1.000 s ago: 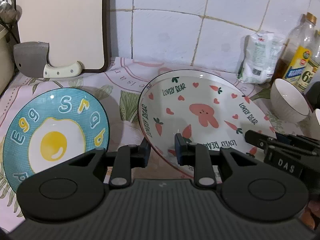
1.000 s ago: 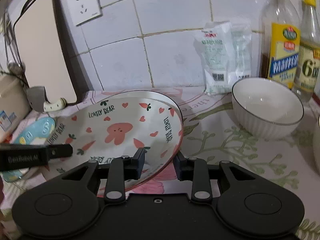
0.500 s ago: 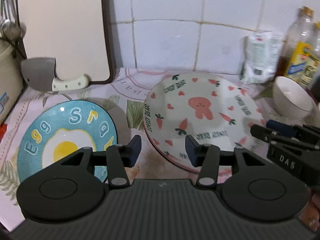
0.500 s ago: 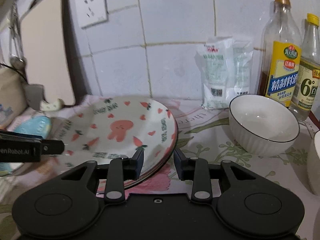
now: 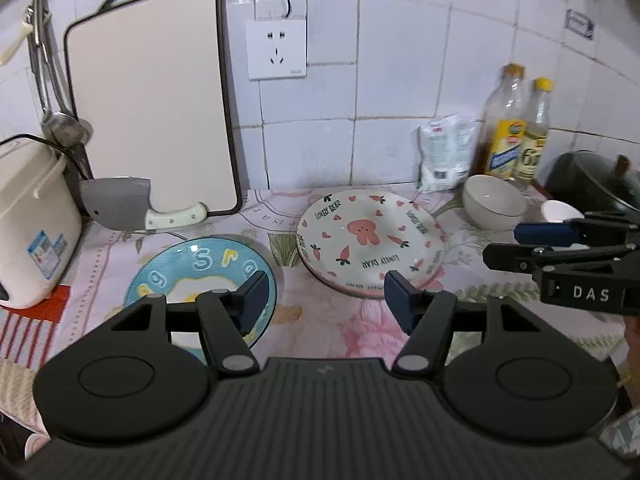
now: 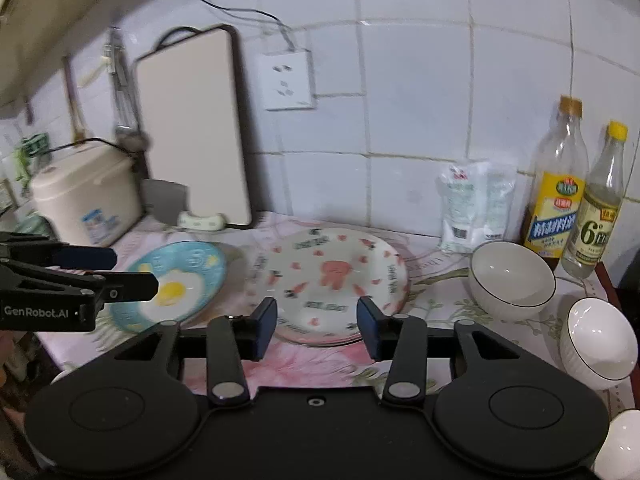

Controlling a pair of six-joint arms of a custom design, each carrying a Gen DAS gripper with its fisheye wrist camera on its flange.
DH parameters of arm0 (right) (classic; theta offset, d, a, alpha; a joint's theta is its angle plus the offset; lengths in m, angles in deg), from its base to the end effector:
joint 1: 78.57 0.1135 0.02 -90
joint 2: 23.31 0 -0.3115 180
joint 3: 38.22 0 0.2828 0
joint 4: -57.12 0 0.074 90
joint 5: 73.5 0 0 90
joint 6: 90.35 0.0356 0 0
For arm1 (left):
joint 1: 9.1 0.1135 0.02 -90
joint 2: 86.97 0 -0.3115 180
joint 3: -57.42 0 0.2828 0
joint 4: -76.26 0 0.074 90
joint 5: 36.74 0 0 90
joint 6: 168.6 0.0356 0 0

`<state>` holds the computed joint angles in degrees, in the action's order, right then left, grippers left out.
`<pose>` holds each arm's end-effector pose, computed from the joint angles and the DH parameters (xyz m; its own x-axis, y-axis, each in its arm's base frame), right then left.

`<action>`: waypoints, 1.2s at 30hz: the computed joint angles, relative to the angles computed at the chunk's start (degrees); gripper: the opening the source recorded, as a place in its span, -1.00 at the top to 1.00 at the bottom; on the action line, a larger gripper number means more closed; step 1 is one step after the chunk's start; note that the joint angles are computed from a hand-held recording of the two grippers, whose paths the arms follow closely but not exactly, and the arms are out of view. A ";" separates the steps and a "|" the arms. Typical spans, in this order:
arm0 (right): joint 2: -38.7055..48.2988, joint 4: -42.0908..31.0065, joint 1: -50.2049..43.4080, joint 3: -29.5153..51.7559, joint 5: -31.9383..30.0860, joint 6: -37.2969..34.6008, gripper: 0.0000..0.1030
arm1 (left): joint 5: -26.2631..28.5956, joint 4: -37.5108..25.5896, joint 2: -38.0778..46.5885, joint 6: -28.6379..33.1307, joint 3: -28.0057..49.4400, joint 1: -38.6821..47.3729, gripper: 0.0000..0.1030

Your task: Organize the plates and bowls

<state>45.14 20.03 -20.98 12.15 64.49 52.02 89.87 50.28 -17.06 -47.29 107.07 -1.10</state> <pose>0.1458 0.1802 0.2352 -0.5360 0.1447 -0.8318 0.1423 0.9866 0.0799 0.2498 0.0137 0.2340 -0.4569 0.3570 -0.8147 0.6252 0.7804 -0.0086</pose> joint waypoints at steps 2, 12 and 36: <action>0.60 -4.85 3.74 2.75 1.54 3.42 -0.11 | 4.40 -6.84 -2.07 5.34 1.63 5.24 -0.28; 5.45 -10.72 15.57 11.66 1.87 8.88 -0.57 | 19.91 -35.46 -0.83 41.82 9.30 31.28 -0.67; 32.19 52.91 -0.45 2.23 -14.55 -20.84 -0.62 | 23.09 2.70 31.62 25.11 10.21 30.46 -0.91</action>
